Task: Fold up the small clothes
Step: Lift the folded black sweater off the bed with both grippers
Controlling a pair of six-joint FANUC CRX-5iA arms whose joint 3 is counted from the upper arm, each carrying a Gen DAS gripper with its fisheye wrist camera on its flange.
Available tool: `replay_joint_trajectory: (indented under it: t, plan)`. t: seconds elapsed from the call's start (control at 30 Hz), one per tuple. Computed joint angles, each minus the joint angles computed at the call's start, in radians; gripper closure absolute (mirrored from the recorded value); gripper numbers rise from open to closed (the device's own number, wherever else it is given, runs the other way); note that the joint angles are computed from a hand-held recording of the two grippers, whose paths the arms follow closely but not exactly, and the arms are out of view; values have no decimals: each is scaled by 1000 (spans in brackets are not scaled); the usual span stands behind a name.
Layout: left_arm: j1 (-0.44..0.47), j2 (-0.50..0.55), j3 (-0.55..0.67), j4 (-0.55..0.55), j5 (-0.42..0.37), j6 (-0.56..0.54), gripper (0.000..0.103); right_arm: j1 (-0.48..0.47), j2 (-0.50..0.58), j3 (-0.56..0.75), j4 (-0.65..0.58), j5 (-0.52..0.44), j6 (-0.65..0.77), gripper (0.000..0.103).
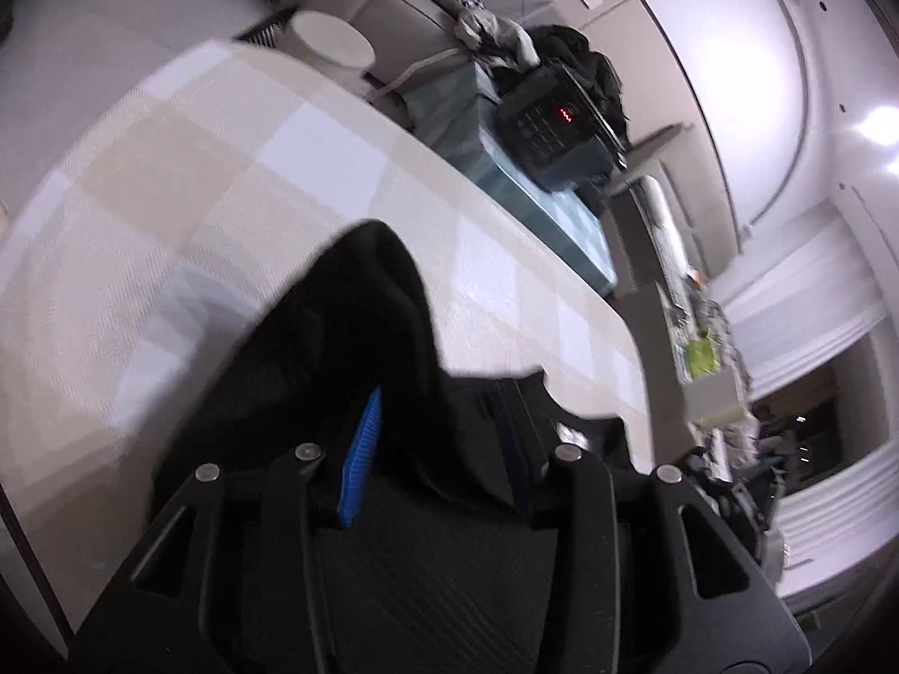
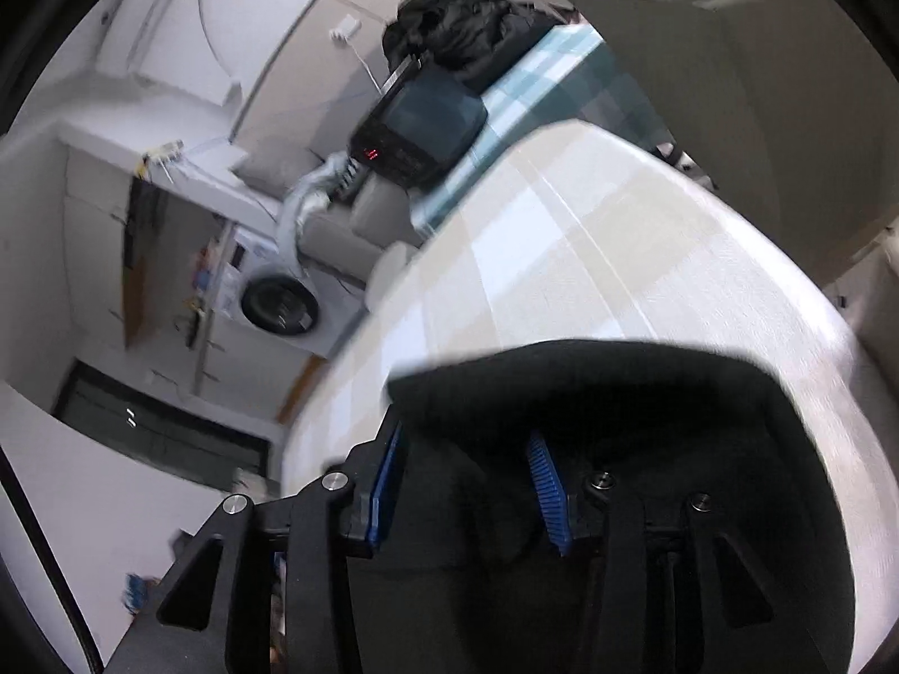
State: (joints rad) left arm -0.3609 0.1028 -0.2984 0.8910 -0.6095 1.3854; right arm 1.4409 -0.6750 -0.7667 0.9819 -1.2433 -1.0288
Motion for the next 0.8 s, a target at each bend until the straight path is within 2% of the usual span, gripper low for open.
replay_joint_trajectory:
  t: [0.03,0.1,0.17,0.23,0.33,0.4,0.5,0.57,0.63,0.73,0.8]
  plan:
    - [6,5,10,-14,2,13,68,1,10,29,-41,-48,21,59]
    - [13,0,11,-6,3,18,68,4,10,48,-50,-70,37,59]
    - [15,-22,3,-17,8,19,68,43,11,60,-37,-101,47,59]
    - [9,-52,4,-81,-8,58,68,91,35,92,-47,-143,82,59]
    - [-24,-78,-8,-89,-38,33,68,152,61,117,-79,-165,86,59]
    - [-55,-78,9,-135,-66,49,68,158,89,139,-127,-135,111,59]
    - [-107,-39,21,-102,-86,9,68,133,124,147,-164,-74,137,59]
    - [-130,2,46,-95,-98,18,68,89,129,130,-163,-2,126,59]
    - [-145,78,108,-102,-151,59,68,16,136,114,-176,95,137,59]
    - [-160,122,145,-82,-131,47,65,-81,140,83,-160,223,142,59]
    - [-163,138,159,-53,-118,36,65,-132,147,75,-138,274,145,59]
